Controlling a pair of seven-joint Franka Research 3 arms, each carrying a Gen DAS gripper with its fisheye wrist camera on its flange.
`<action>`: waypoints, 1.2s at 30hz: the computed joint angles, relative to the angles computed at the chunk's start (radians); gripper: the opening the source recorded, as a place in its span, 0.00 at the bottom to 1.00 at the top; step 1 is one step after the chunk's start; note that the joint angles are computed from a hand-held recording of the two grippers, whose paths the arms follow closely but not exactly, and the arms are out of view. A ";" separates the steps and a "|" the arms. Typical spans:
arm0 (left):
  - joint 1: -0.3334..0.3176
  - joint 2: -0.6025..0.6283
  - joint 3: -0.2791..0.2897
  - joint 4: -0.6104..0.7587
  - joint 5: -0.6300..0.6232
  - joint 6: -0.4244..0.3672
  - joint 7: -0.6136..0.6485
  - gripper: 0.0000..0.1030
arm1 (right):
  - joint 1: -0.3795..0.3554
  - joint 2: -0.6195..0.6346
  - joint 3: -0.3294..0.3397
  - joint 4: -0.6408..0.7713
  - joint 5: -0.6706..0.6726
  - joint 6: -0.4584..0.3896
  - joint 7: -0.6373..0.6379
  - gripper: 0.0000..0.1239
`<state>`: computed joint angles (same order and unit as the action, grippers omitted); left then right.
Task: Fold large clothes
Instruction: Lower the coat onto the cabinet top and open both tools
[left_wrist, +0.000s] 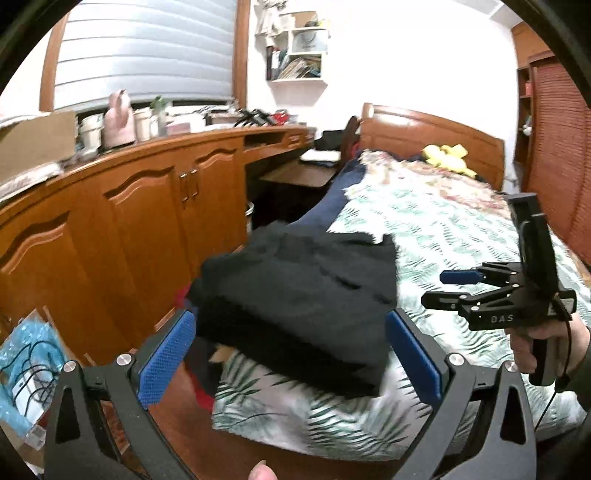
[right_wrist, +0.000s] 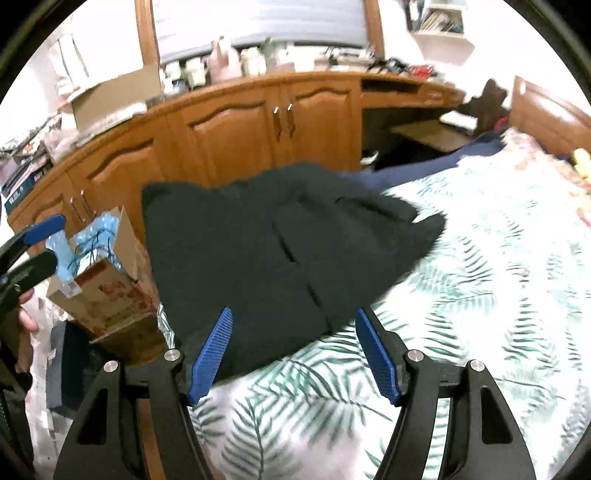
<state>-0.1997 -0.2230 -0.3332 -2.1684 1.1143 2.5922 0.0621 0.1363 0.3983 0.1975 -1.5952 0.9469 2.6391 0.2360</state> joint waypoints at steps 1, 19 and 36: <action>-0.005 0.010 -0.008 0.019 0.000 -0.006 0.004 1.00 | -0.020 -0.030 0.012 -0.028 0.038 0.000 -0.036 0.57; -0.175 0.157 -0.052 0.244 -0.006 -0.166 -0.010 1.00 | -0.041 -0.445 -0.199 -0.494 0.563 -0.089 -0.552 0.67; -0.471 0.501 0.010 0.685 -0.003 -0.190 0.213 1.00 | -0.133 -0.809 -0.377 -0.852 0.713 -0.073 -0.639 0.67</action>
<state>-0.6706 0.2780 -0.3229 -1.4832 1.1113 2.4017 0.2747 0.0031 -0.4107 -0.1798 -2.4476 1.6602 2.5658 -0.4030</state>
